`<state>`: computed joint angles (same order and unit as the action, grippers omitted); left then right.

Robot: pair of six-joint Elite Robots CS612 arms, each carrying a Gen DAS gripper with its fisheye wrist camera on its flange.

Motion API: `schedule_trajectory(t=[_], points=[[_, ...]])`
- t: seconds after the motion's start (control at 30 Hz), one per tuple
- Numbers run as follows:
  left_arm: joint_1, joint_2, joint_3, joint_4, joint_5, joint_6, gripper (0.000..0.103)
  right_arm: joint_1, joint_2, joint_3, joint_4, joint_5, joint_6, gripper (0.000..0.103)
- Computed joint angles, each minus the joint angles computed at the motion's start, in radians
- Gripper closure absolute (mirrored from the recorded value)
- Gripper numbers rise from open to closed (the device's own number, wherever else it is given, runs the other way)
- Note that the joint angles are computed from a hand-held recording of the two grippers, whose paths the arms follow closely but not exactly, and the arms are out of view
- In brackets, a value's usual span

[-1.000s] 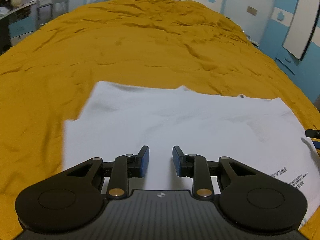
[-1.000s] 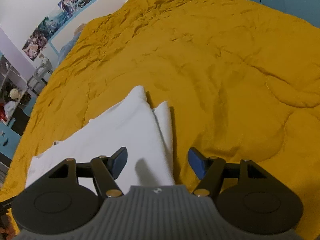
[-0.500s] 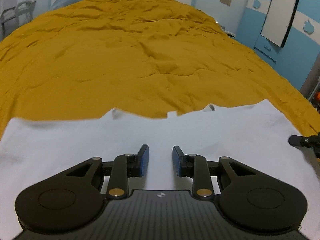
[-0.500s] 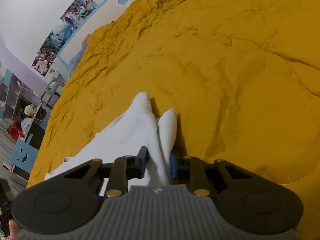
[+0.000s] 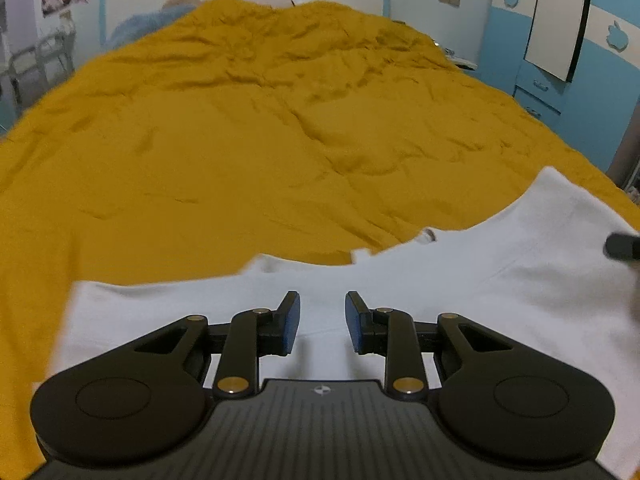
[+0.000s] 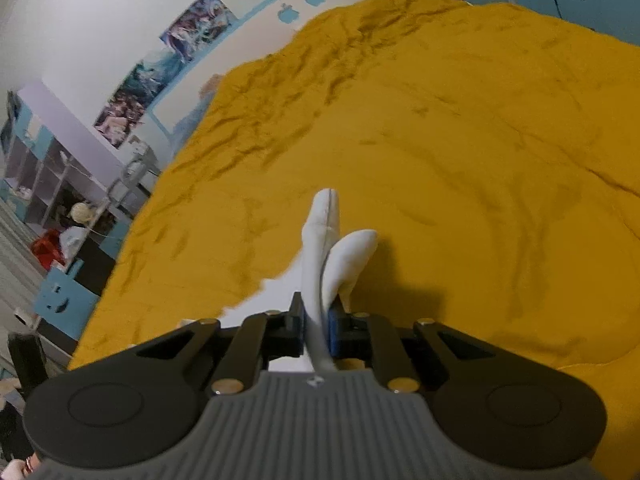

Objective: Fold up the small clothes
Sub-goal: 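Grasp the sweatshirt edge with the right gripper and lift it, then fold the held edge over the sweatshirt with the right gripper, then open it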

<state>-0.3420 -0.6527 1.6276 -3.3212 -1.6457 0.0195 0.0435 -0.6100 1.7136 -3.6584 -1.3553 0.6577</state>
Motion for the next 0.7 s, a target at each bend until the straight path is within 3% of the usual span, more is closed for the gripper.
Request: schedule_trajectory(t=[0.2,0.4,0.53,0.7], points=[[0.060,-0.099,0.092,0.007,0.027,-0.021,0.070,0.060,-0.036,-0.028,0.014,-0.014,-0.010,0.098],[0.129,-0.173,0.165,0.009,0.068,-0.017,0.070,0.140,-0.036,-0.107,0.078,-0.019,0.006,0.098],[0.164,-0.175,0.189,-0.004,0.048,-0.052,0.070,0.198,-0.019,-0.183,0.144,-0.044,0.006,0.098],[0.195,-0.136,0.191,-0.039,-0.018,-0.132,0.070,0.263,0.019,-0.290,0.254,-0.087,-0.021,0.098]])
